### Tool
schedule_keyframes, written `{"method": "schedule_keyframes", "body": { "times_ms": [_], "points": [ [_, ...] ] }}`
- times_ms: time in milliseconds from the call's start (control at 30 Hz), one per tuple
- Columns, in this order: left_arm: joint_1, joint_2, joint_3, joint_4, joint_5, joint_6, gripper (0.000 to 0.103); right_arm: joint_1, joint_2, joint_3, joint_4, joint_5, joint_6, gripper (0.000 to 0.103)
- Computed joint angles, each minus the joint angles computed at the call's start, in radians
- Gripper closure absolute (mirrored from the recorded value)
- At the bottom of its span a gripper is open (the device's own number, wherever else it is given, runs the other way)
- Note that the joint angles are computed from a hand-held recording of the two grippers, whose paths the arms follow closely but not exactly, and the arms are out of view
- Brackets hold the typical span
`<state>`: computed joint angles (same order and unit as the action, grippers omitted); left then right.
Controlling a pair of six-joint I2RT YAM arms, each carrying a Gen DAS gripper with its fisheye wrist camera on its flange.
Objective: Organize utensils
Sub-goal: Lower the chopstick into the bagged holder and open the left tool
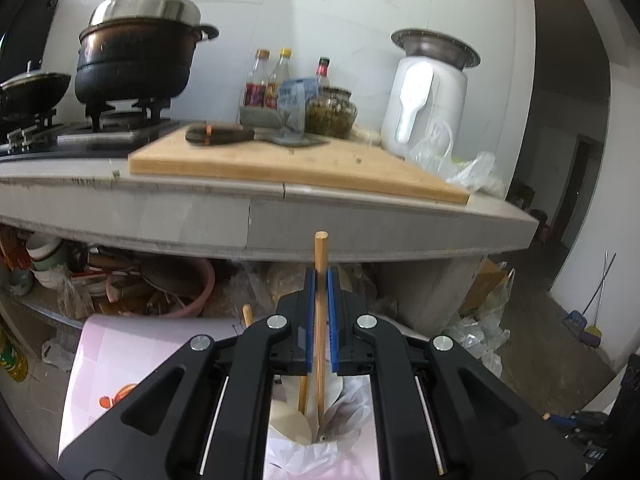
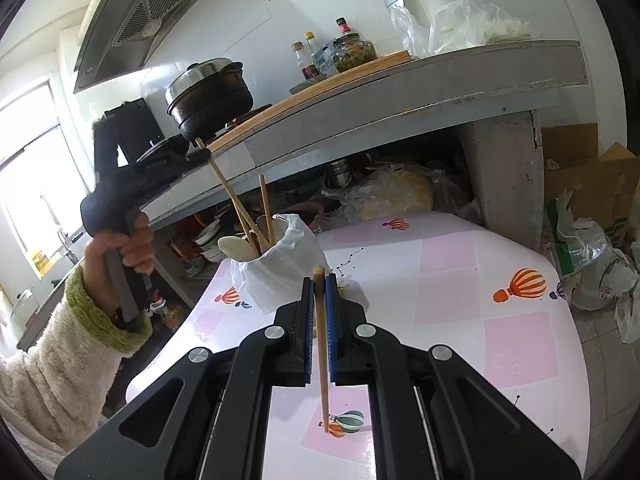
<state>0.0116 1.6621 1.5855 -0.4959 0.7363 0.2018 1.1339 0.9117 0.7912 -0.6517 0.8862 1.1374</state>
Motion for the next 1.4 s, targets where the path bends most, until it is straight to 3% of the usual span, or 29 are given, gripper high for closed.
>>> {"method": "schedule_keyframes", "body": {
  "times_ms": [767,1200,1267,1333,1400],
  "points": [
    [-0.042,0.039,-0.131,0.052,-0.097,0.095,0.098,0.013,0.010,0.022,-0.031,0.007,0.011,0.097],
    [-0.061,0.054,-0.099,0.033,-0.172,0.104,0.096,0.020,0.011,0.027,-0.041,0.015,0.021,0.097],
    [-0.058,0.058,-0.092,0.023,-0.175,0.104,0.094,0.020,0.009,0.028,-0.044,0.016,0.024,0.097],
    [-0.053,0.055,-0.095,0.025,-0.177,0.101,0.081,0.023,0.009,0.029,-0.047,0.019,0.026,0.097],
    [-0.046,0.046,-0.103,0.030,-0.173,0.099,0.078,0.024,0.011,0.031,-0.049,0.020,0.024,0.097]
  ]
}}
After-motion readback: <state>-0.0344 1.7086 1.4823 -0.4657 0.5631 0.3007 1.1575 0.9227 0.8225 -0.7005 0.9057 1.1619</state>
